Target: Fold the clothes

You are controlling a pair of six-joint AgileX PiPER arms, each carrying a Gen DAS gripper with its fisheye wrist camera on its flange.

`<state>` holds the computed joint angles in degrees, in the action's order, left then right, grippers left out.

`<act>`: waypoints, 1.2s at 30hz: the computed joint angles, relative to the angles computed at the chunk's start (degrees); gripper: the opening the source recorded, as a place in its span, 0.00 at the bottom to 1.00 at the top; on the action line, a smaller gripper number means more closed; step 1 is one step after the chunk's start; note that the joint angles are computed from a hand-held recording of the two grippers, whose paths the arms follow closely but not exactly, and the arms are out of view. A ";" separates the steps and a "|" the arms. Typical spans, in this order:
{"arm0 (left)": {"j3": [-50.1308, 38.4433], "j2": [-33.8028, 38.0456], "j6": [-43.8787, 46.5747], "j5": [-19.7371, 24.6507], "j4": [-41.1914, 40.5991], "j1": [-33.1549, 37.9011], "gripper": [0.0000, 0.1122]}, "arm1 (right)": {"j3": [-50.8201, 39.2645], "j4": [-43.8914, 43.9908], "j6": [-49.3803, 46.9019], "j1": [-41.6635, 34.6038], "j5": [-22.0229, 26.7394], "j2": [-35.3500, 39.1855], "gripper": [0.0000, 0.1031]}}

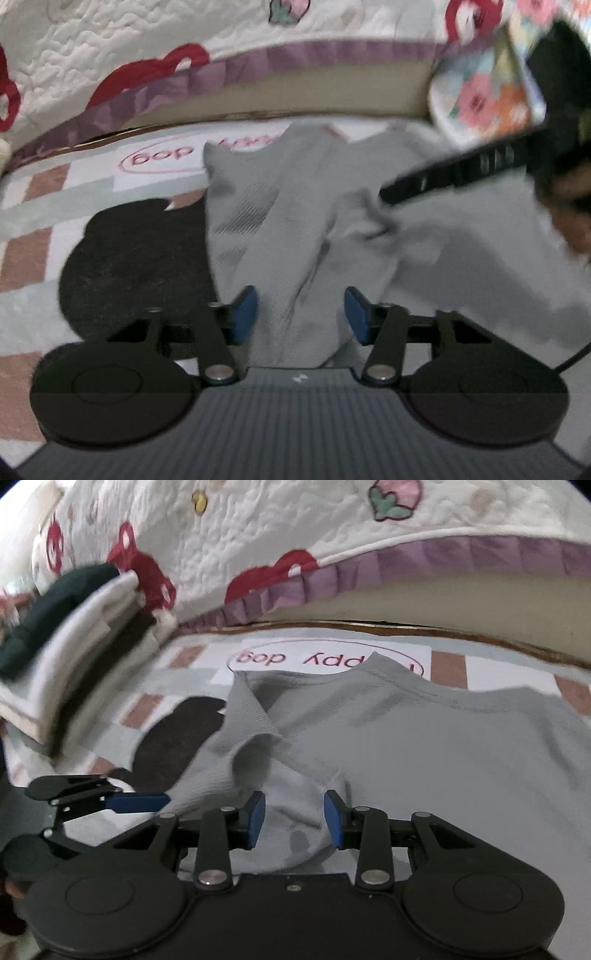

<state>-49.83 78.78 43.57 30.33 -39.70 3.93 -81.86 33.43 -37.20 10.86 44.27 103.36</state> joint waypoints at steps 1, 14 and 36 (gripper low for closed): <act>-0.34 0.36 1.02 1.09 -1.19 1.10 0.03 | -1.82 -2.83 1.13 0.84 -0.09 1.20 0.41; -0.39 -1.95 19.57 23.20 -24.29 19.99 0.02 | -12.57 -2.17 -2.77 0.16 4.10 10.19 0.04; -5.28 1.96 19.10 34.12 -19.41 15.62 0.27 | 15.09 10.63 -1.84 -10.45 -5.66 -7.34 0.35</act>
<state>-55.11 80.74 62.66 64.45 -59.10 19.56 -66.77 44.06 -39.05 0.41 38.62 96.02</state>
